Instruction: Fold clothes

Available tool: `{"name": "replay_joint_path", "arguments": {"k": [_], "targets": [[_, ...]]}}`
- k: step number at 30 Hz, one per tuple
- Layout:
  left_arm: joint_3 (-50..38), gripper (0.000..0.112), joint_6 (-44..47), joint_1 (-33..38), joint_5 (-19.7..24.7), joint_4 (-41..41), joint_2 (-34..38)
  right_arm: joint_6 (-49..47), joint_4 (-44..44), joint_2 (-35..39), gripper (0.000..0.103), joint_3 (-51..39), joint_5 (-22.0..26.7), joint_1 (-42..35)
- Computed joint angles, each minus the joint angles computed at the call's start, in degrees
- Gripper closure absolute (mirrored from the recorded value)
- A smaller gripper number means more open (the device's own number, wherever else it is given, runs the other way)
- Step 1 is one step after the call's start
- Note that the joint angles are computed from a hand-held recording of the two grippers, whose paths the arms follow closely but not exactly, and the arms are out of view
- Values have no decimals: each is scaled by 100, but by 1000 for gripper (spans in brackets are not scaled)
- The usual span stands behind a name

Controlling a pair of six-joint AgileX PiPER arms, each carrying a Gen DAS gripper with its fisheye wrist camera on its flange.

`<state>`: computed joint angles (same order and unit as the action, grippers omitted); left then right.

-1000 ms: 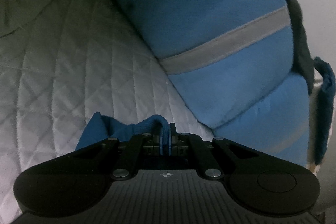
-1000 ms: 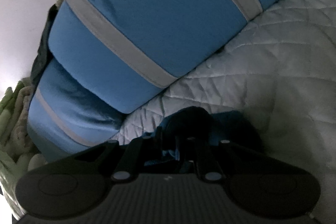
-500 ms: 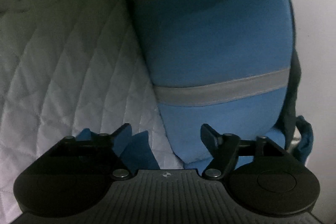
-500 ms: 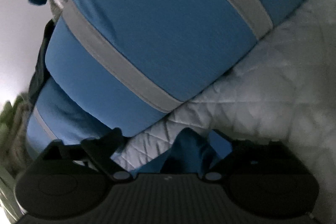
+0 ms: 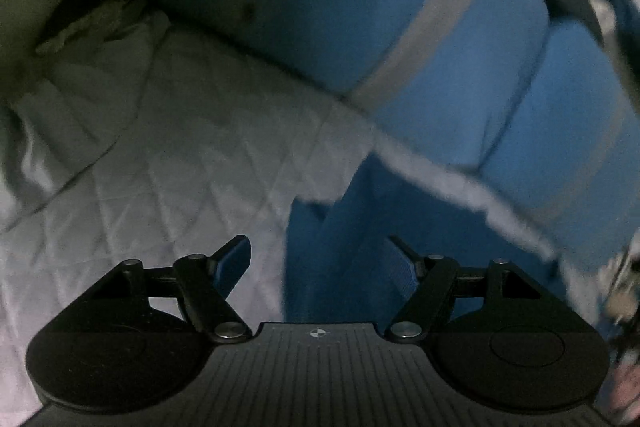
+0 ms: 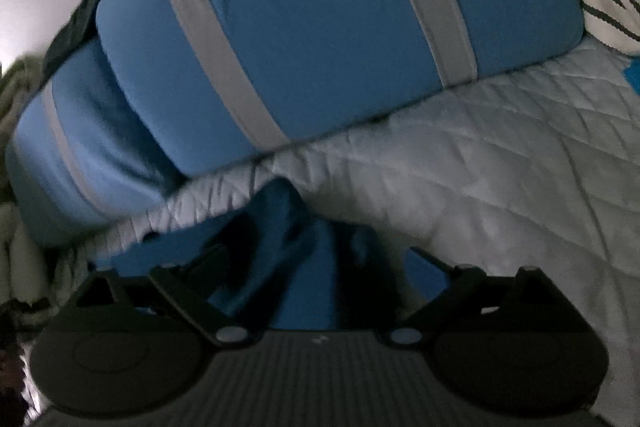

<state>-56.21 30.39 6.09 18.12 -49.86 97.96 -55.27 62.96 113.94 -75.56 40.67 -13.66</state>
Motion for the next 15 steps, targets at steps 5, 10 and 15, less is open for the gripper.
{"name": "replay_joint_path", "arguments": {"k": [5,10,15], "targets": [[777,40,1165,390,393,-668,-521,-201,-366,-301,8,421,463,-358],[1444,40,1712,776,721,-1007,-1056,-405,-460,-553,8,898,1034,-860],[1945,40,1686,983,961,-973,-1759,-375,-537,-688,8,1262,1651,-1363]]}}
